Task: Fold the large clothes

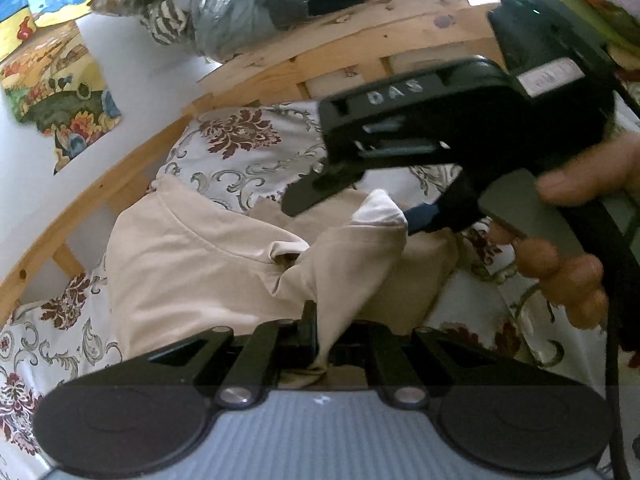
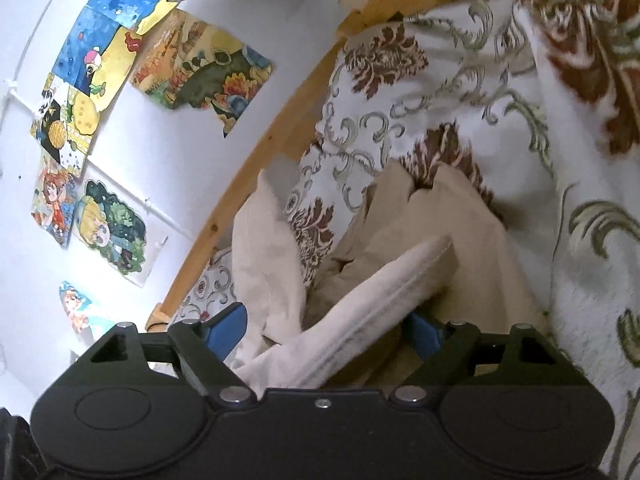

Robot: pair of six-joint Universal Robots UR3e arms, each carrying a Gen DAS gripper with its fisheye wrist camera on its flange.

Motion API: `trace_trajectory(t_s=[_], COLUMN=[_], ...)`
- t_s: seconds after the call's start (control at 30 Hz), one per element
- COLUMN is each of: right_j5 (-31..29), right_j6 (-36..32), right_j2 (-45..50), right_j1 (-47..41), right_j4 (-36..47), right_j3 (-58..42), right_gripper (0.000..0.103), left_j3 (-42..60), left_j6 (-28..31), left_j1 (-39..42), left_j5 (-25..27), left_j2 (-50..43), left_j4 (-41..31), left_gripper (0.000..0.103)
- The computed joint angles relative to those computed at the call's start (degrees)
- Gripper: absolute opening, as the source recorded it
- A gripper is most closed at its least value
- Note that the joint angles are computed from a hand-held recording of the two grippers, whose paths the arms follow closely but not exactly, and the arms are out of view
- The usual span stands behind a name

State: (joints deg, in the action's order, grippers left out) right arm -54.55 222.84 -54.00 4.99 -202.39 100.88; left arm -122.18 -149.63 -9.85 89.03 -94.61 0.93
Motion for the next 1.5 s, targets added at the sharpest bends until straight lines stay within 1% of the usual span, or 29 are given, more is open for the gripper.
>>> trace_trajectory(t_s=[0.1, 0.23, 0.33, 0.43, 0.5, 0.57, 0.63, 0.67, 0.73, 0.77, 0.8, 0.83, 0.87, 0.9, 1.07, 1.17, 1.2, 1.27, 1.33, 1.4, 1.47, 1.5], right_j5=[0.6, 1.0, 2.5, 3.1, 4.0, 4.0, 2.4, 1.2, -1.9, -2.5, -3.1, -4.1, -4.9, -5.7, -7.5, -7.6, -7.6, -8.5, -9.2, -10.8, -11.4, -11.5], right_j6=[0.9, 1.0, -0.6, -4.1, -5.7, -9.3, -12.8, -14.5, -17.9, -19.2, -20.1, -20.4, -20.3, -20.1, -20.9, -19.8, -19.0, -18.3, -18.3, -19.9, -20.6, -20.6], right_j2=[0.8, 1.9, 3.8, 5.5, 6.2, 6.7, 6.9, 6.9, 6.8, 6.8, 7.0, 6.9, 7.0, 6.8, 5.7, 3.9, 2.9, 1.3, 0.4, 0.3, 0.7, 1.1], right_j1=[-0.3, -0.3, -0.2, 0.3, 0.7, 1.4, 2.4, 3.0, 4.4, 4.7, 5.0, 5.3, 5.5, 5.8, 6.3, 5.1, 4.2, 2.7, 1.2, 0.8, 0.8, 1.0], right_j4=[-0.8, -1.0, 0.4, 4.8, 5.7, 7.9, 11.5, 12.7, 15.5, 16.0, 16.4, 16.5, 15.7, 13.8, 8.3, 4.2, 2.2, 0.2, 2.8, 8.1, 12.3, 13.3], right_j3=[-0.4, -1.3, -4.9, -10.0, -11.8, -14.1, -16.1, -16.8, -18.0, -18.1, -18.4, -18.5, -18.3, -17.7, -16.4, -14.2, -12.5, -9.8, -8.3, -8.6, -9.7, -10.2], right_gripper=[0.086, 0.086, 0.086, 0.086, 0.086, 0.081, 0.063, 0.059, 0.042, 0.039, 0.028, 0.020, 0.019, 0.015, 0.008, 0.005, 0.004, 0.004, 0.004, 0.004, 0.004, 0.004], left_j3=[-1.3, -1.7, -2.4, -3.6, -4.2, -5.0, -5.5, -5.6, -5.7, -5.7, -5.7, -5.8, -6.1, -6.5, -6.4, -4.4, -2.9, 0.7, 3.3, 4.0, 3.4, 2.8], left_j6=[1.4, 2.2, 3.6, 5.0, 5.4, 6.2, 6.8, 7.0, 7.3, 7.2, 7.1, 7.0, 7.0, 7.2, 6.4, 8.4, 8.6, 6.7, 3.8, 2.1, 1.7, 1.8], left_j1=[-0.3, -0.2, 0.0, 0.5, 0.5, 0.6, 0.4, 0.4, 0.5, 0.6, 0.6, 0.5, 0.4, 0.3, 0.7, -0.8, -1.5, -2.2, -1.1, 1.9, 4.4, 4.8], left_j5=[0.1, -0.2, -0.7, -1.4, -1.7, -2.1, -1.9, -1.8, -2.1, -2.3, -2.2, -2.1, -2.0, -1.9, -4.4, -5.4, -5.8, -6.6, -9.5, -14.8, -18.1, -18.2], left_j2=[0.1, 0.4, 0.6, 0.7, 0.5, 0.1, -0.5, -0.6, -0.4, -0.5, -0.6, -0.8, -1.0, -1.2, -0.9, -2.7, -3.6, -5.0, -6.2, -6.4, -5.1, -4.3], left_j4=[1.2, 1.0, 1.7, 3.5, 4.5, 6.0, 7.5, 7.7, 7.3, 7.1, 7.3, 8.0, 9.0, 10.1, 12.7, 14.9, 14.5, 10.1, 5.1, 0.9, -1.4, -1.6], left_gripper=[0.004, 0.004, 0.004, 0.004, 0.004, 0.004, 0.004, 0.004, 0.004, 0.004, 0.004, 0.004, 0.004, 0.004, 0.004, 0.004, 0.004, 0.005, 0.007, 0.010, 0.014, 0.017])
